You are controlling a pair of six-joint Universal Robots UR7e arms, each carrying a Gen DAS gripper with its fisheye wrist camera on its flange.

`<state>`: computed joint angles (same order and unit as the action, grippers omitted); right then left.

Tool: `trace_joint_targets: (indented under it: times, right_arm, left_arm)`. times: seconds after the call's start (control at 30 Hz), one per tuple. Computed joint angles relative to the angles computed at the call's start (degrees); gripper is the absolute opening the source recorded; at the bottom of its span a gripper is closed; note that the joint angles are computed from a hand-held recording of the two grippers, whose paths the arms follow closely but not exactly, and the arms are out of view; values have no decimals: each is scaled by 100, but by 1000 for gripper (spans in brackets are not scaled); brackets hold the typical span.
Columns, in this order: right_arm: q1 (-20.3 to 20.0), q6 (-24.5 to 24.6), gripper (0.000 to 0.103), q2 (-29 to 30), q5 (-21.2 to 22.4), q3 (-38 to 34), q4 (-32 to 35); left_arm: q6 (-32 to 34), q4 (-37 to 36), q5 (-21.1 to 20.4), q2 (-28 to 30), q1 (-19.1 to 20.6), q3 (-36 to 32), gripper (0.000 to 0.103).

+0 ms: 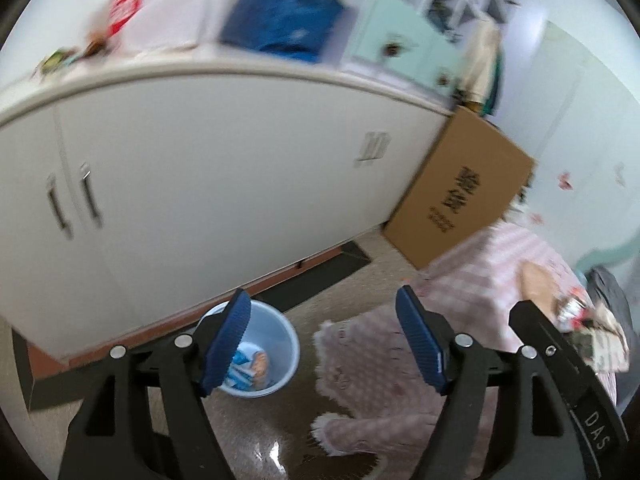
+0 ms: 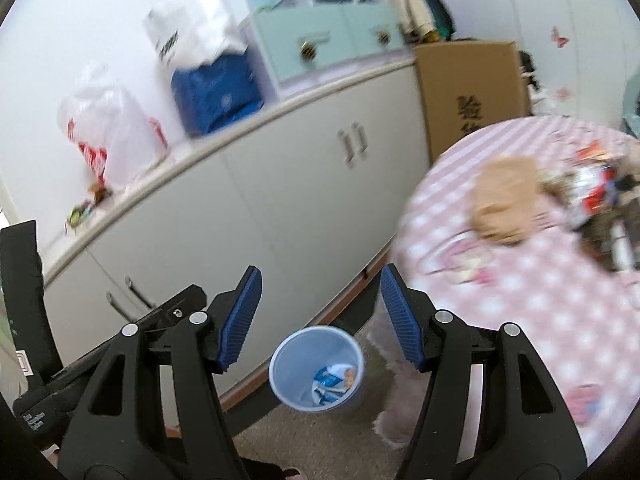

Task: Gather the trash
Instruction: 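Move both open tools back toward the table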

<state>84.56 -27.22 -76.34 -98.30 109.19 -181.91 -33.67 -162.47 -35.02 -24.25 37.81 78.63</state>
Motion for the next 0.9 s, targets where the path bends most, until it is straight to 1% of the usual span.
trace_joint_targets:
  times: [0.1, 0.23, 0.27, 0.33, 0.37, 0.4, 0.47, 0.57, 0.67, 0.77, 0.83, 0.87, 0.9]
  right_arm:
    - [-144, 10, 63, -325, 11, 65, -43]
    - [-370, 28, 63, -650, -214, 45, -72]
    - [-423, 28, 65, -694, -364, -27, 49]
    - [-505, -7, 65, -735, -651, -175, 313]
    - [-565, -29, 65, -716, -830, -333, 536]
    - [-634, -29, 65, -735, -894, -435, 724]
    - [-759, -40, 65, -749, -977, -584, 902]
    - [-891, -26, 65, -811, -932, -612, 958]
    - [-978, -78, 65, -822, -890, -690, 1045]
    - [-1051, -67, 65, -821, -830, -780, 1259]
    - [-1100, -7, 65, -826, -724, -858, 1467]
    - [-1102, 23, 65, -810, -738, -894, 1522]
    - [-1099, 21, 65, -801, -776, -909, 1530]
  left_arm:
    - [415, 59, -194, 309, -154, -460, 75]
    - [972, 210, -610, 720, -290, -1068, 76]
    - [1131, 261, -694, 850, -309, -1261, 77]
    - [1311, 638, -849, 1110, -325, -1697, 77]
    - [1420, 851, -1003, 1269, -317, -1982, 77]
    - [1493, 1000, -1108, 1382, -302, -2182, 77]
    - [1567, 1338, -1140, 1605, -292, -2580, 77]
    - [1686, 1753, -1170, 1972, -266, -3236, 77]
    - [1765, 2151, -1320, 2331, -225, -3911, 77]
    - [1852, 2514, -1325, 2700, -222, -4567, 77]
    - [1961, 2603, -1373, 2870, -221, -4855, 77]
    - [1999, 2690, -1355, 2950, -226, -4992, 77]
    - [2011, 2981, -1318, 3133, -224, -5356, 77]
